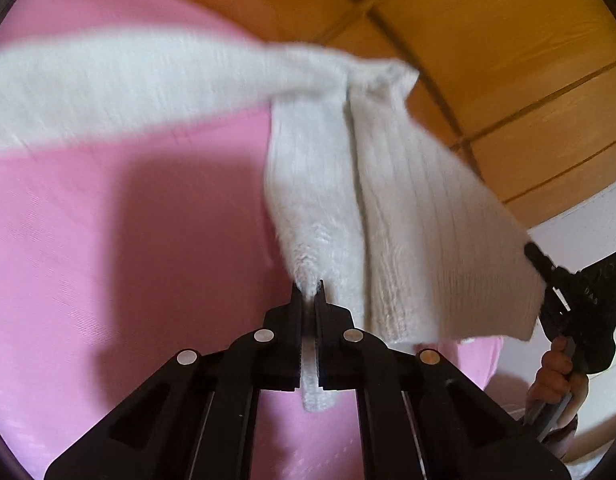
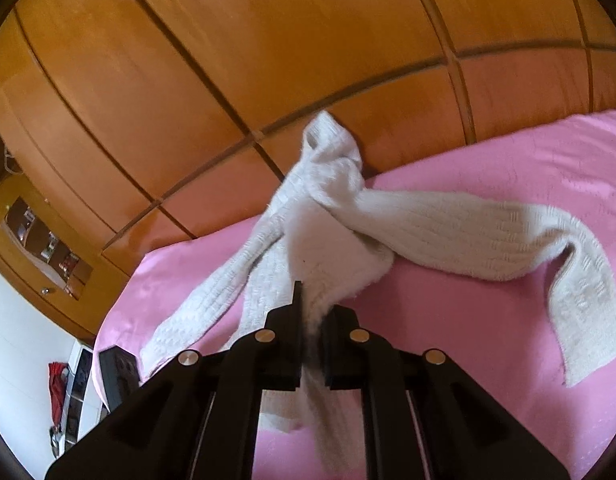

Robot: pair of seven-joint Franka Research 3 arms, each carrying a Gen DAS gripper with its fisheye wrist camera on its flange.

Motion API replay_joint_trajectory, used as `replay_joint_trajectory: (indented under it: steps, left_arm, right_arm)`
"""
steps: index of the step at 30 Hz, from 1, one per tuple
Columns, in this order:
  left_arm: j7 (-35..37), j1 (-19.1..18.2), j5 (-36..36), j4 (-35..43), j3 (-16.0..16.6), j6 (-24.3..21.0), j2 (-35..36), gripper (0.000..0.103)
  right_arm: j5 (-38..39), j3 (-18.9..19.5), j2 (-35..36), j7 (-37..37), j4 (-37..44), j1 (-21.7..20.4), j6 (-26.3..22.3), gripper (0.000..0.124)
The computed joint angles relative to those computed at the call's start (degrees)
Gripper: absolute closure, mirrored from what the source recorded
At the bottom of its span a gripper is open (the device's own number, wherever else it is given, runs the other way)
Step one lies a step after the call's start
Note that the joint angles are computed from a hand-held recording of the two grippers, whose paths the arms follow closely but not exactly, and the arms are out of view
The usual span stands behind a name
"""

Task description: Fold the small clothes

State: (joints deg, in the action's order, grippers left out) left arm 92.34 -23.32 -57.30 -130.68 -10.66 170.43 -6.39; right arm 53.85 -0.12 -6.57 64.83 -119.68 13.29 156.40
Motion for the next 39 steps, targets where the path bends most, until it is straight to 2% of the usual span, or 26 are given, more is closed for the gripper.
replay_joint_trajectory:
  steps: [5,8,10,14,16,18,20,22,24,26,27,28,29,30,32,34,39]
  left_arm:
    - [-7.9,3.3,12.8,-7.1,1.3,-0.5,-11.7,0.100]
    - [-11.2,4.0,16.9,-12.0,2.8,-2.5,-19.9,0.100]
    - [-14.9,6.2,21.2,-15.2,1.9,-5.1,-25.6,0.100]
    - [-21.7,7.5,26.0,-19.5,1.2,-10.4,-33.4,0.100]
    - [-25.9,8.3,28.5,-22.3,-0.4,-13.4,-37.4,0.100]
    - [-28.9,6.5,28.5,-24.6,0.1,-14.9,-38.6,0.100]
    - [-31.4,6.5,30.4,-26.2,-0.6,-15.4,-37.9,0.100]
    - [-32.8,5.1,31.2,-27.0,0.1,-15.0,-36.2,0.100]
    - [-37.5,7.7,34.6,-26.6,-2.1,-15.9,-35.0,0.099]
    - [-40.4,9.0,36.5,-27.2,-1.7,-15.4,-35.0,0.097]
    - [-41.7,9.6,37.3,-27.9,-1.0,-15.8,-36.0,0.083]
    - [-43.8,11.3,38.9,-28.1,-1.3,-16.3,-36.9,0.065]
    - [-46.1,13.4,40.7,-29.2,-1.8,-16.1,-38.5,0.060]
    - [-48.2,15.5,42.3,-29.5,-2.1,-15.5,-39.3,0.059]
    - [-49.9,16.7,43.9,-29.9,-0.6,-15.4,-39.9,0.059]
    - [-50.9,17.9,45.9,-29.2,0.6,-13.9,-38.4,0.059]
    - [-52.8,19.1,51.0,-24.7,3.4,-12.9,-30.7,0.059]
  right_arm:
    - [1.4,-0.8,-5.7,-2.6,-2.9,0.7,-0.1,0.118]
    - [1.6,-1.7,-9.6,-3.0,-5.6,1.3,-1.1,0.118]
    - [-0.6,-1.7,-12.9,-1.6,-9.0,1.2,-2.0,0.118]
    - [-6.3,-1.3,-19.6,4.6,-17.2,0.0,-4.9,0.118]
    - [-9.1,-1.2,-22.2,8.4,-21.5,-0.8,-7.1,0.118]
    - [-12.9,-0.4,-23.3,12.0,-24.6,-2.1,-8.5,0.118]
    - [-16.9,0.6,-23.1,16.4,-27.5,-3.5,-9.7,0.118]
    - [-19.7,1.1,-22.4,19.7,-29.3,-4.3,-9.9,0.118]
    - [-21.6,1.1,-21.4,21.4,-29.5,-4.2,-9.5,0.118]
    - [-24.4,1.7,-20.9,23.0,-29.0,-4.5,-9.0,0.112]
    - [-26.6,2.7,-21.4,24.5,-28.9,-5.1,-8.5,0.111]
    - [-29.3,3.9,-21.9,26.0,-28.9,-5.8,-7.5,0.103]
    - [-31.2,4.5,-21.8,27.0,-28.5,-6.1,-6.6,0.094]
    - [-32.5,4.9,-21.6,27.7,-28.2,-5.9,-5.0,0.091]
    - [-34.1,5.4,-21.5,28.1,-28.0,-4.8,-2.3,0.084]
    - [-32.6,4.1,-20.2,26.2,-26.9,-1.4,-0.4,0.077]
    - [-24.4,1.4,-12.9,17.6,-21.7,8.2,1.8,0.076]
